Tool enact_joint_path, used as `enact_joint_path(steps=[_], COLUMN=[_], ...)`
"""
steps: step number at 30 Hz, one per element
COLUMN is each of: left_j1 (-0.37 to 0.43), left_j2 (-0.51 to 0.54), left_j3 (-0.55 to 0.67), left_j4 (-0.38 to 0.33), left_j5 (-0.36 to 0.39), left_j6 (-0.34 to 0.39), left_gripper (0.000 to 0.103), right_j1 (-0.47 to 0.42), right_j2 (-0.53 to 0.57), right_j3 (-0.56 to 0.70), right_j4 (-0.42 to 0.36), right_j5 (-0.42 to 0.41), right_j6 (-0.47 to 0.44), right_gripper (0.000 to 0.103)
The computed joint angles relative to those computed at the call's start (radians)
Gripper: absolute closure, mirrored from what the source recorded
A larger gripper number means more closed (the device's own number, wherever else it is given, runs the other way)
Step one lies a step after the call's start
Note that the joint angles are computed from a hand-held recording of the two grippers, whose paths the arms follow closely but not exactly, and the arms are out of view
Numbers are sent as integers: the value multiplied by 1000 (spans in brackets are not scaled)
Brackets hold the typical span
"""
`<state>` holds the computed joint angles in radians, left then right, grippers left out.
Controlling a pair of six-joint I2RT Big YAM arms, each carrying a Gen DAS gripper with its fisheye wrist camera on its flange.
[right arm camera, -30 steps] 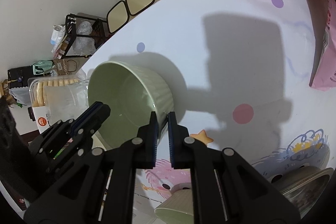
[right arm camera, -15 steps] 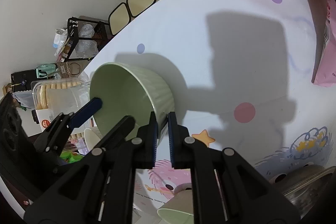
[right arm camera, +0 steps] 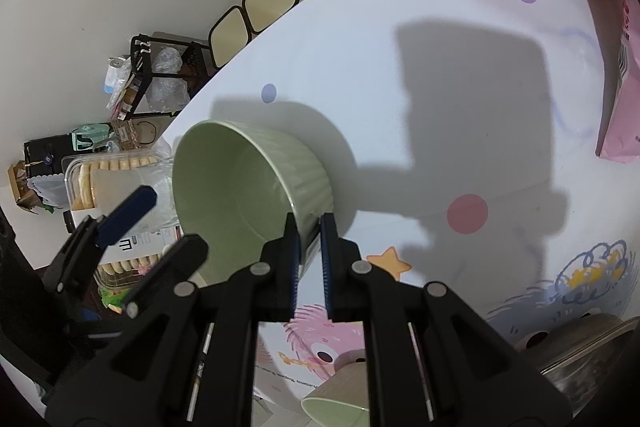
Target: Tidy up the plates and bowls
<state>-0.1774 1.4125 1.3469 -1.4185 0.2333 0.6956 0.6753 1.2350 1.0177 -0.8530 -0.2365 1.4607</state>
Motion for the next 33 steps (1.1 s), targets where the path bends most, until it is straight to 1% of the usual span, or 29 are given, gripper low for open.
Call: enact_joint_path(steps=[2, 3, 8, 12, 16, 18, 21, 25, 26, 27, 28, 30, 31, 32, 33], left_j1=[10, 14, 17, 14, -7, -27, -57, -86, -92, -99, -104, -108, -104, -96, -91], left_j2=[17, 24, 54, 61, 56, 52, 58, 81, 85, 91, 92, 92, 96, 104, 110], left_j3=[20, 27, 55, 57, 48, 39, 34, 37, 35, 34, 29, 19, 25, 36, 44], left_j4=[-20, -25, -47, -40, -18, -12, -23, -31, -28, -29, -15, 27, 31, 26, 20], left_j5=[36, 39, 44, 36, -10, -59, -110, -156, -167, -175, -194, -238, -243, -242, -238], left_j6=[42, 56, 87, 114, 122, 135, 155, 142, 137, 132, 125, 102, 92, 76, 70], left_gripper=[30, 30, 30, 30, 30, 30, 30, 31, 35, 43, 49, 74, 80, 88, 91], right_j1=[-1, -1, 0, 1, 0, 0, 0, 0, 0, 0, 0, 0, 1, 1, 2], right_j2=[-2, -5, -17, -21, -24, -24, -23, -24, -24, -25, -25, -26, -26, -25, -24], right_j3=[-3, -6, -21, -27, -31, -31, -31, -31, -31, -32, -32, -32, -32, -31, -30], right_j4=[4, 9, 26, 36, 42, 44, 43, 44, 43, 44, 45, 45, 45, 44, 43], right_j5=[-1, -1, -1, 0, -1, -2, -2, -4, -3, -3, -3, -3, -3, -4, -4], right_j6=[2, 5, 16, 23, 25, 26, 24, 25, 25, 26, 27, 27, 27, 27, 24], right_gripper=[91, 91, 91, 91, 91, 91, 91, 91, 91, 91, 91, 91, 91, 91, 91])
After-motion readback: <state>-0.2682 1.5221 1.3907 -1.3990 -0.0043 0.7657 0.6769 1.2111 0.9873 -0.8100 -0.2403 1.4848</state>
